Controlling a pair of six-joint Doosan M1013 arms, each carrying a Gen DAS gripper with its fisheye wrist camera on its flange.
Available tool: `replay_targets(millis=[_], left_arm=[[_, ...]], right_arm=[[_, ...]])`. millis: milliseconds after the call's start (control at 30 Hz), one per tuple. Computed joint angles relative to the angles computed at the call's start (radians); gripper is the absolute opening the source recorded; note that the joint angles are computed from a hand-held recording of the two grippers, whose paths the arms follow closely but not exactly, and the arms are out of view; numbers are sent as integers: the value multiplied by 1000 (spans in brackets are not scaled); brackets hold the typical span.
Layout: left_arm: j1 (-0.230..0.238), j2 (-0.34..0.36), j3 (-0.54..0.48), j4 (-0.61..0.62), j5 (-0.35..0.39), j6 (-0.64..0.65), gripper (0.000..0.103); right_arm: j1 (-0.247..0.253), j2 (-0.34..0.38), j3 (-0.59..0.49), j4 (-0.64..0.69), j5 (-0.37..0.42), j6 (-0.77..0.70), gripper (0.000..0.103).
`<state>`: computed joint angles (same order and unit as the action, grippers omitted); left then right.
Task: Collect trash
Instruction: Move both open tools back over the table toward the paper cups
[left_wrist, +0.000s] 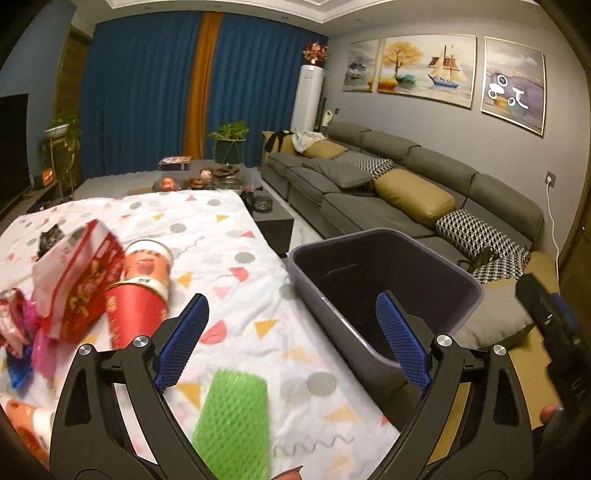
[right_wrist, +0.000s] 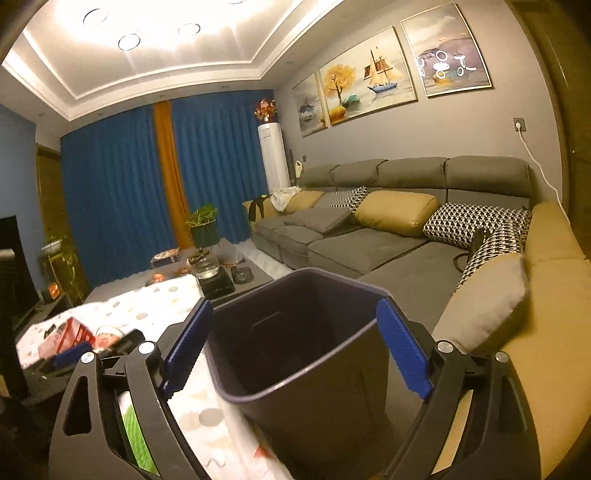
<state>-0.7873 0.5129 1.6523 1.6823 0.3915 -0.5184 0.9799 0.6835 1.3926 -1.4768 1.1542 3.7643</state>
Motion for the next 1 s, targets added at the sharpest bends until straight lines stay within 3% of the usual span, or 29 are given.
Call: replay_targets(millis=[200,600,800,1000], left_arm=[[-20,-55,74,74,61,-60,91],[-44,-173,205,166,109,-158,91],[-42,-236,292,213,166,-211,91],[-20,-291,371,213,225,-263,91]], right_arm=[[31,7,-21,26,40,-25,88],[101,28,-68,27,155,-53,94],[123,47,-98,23,147,-77,94],[140,77,-139,18,86,-107,94]])
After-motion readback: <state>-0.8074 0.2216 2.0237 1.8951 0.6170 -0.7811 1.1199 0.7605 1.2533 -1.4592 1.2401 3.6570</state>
